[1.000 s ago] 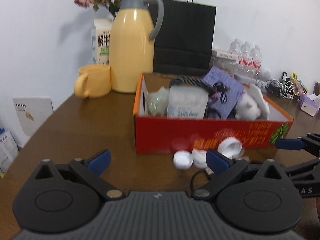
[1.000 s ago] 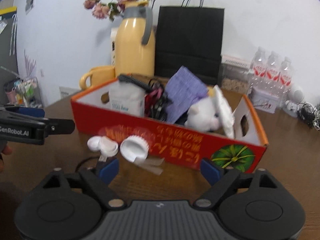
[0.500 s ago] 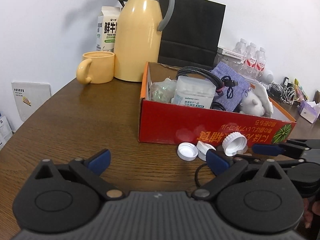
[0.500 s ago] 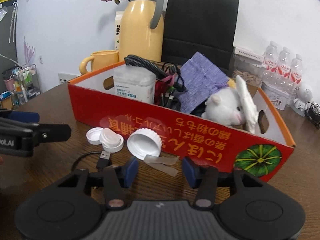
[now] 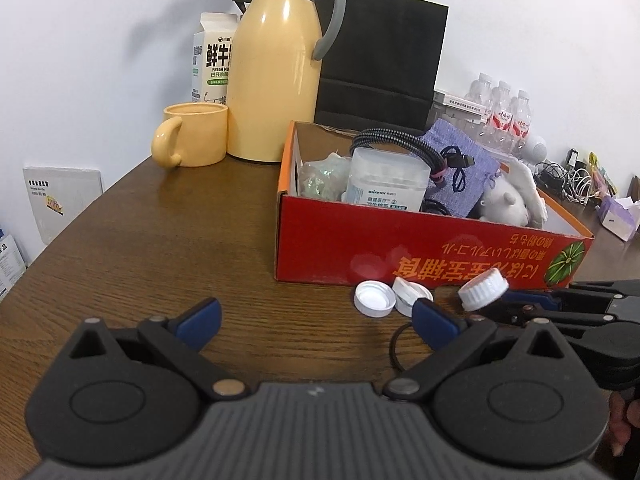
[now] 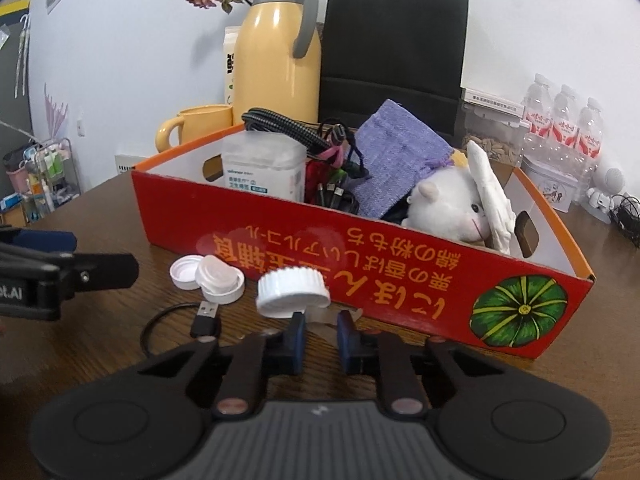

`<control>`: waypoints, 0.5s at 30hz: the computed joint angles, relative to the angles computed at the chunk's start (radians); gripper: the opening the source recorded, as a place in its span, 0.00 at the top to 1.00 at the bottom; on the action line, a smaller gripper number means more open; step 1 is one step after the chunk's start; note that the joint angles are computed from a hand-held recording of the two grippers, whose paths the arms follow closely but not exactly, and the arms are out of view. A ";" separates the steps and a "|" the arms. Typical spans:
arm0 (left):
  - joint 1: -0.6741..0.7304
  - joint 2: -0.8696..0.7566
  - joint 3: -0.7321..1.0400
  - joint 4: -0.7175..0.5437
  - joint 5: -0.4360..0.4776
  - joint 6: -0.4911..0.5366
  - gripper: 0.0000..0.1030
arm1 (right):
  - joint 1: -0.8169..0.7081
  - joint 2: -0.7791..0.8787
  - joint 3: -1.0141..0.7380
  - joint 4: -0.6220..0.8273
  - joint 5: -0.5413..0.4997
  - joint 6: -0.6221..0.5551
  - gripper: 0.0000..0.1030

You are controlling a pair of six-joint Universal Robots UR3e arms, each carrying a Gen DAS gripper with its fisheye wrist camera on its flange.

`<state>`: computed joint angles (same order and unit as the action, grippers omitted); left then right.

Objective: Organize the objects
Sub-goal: 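Move both grippers back out of the box toward the white caps, then grasp the black USB cable with the left gripper while the right grasps a white cap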

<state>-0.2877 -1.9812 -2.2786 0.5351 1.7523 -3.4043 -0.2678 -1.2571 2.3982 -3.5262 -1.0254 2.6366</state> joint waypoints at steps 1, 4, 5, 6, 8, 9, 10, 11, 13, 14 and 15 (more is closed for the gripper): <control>0.000 -0.001 0.001 -0.001 0.001 0.000 0.00 | -0.006 -0.003 0.006 -0.001 0.008 -0.003 0.88; 0.000 -0.004 0.003 -0.001 0.002 -0.001 0.00 | -0.030 -0.019 0.028 0.003 0.042 -0.016 0.92; 0.000 -0.004 0.002 -0.001 0.002 0.000 0.00 | -0.041 -0.026 0.038 0.003 0.058 -0.021 0.92; 0.000 -0.006 0.005 -0.003 0.003 0.001 0.00 | -0.048 -0.031 0.048 -0.004 0.069 -0.025 0.93; -0.002 -0.009 0.008 -0.008 0.006 0.002 0.00 | -0.067 -0.040 0.070 -0.021 0.092 -0.030 0.95; -0.003 -0.010 0.010 -0.010 0.007 0.002 0.00 | -0.079 -0.046 0.082 -0.028 0.107 -0.033 0.96; -0.004 -0.011 0.012 -0.012 0.010 0.002 0.00 | -0.090 -0.052 0.092 -0.033 0.120 -0.036 0.96; -0.006 -0.012 0.013 -0.013 0.013 0.002 0.00 | -0.101 -0.058 0.101 -0.038 0.131 -0.037 0.96; -0.008 -0.014 0.015 -0.013 0.014 0.002 0.00 | -0.130 -0.072 0.123 -0.046 0.162 -0.041 0.96; -0.008 -0.015 0.015 -0.012 0.014 0.002 0.00 | -0.148 -0.081 0.136 -0.048 0.180 -0.045 0.96; -0.009 -0.017 0.017 -0.013 0.014 0.004 0.00 | -0.164 -0.087 0.149 -0.055 0.196 -0.048 0.96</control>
<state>-0.2969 -1.9979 -2.2613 0.5222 1.7659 -3.4006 -0.4313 -1.3445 2.5470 -3.5813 -0.8294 2.5888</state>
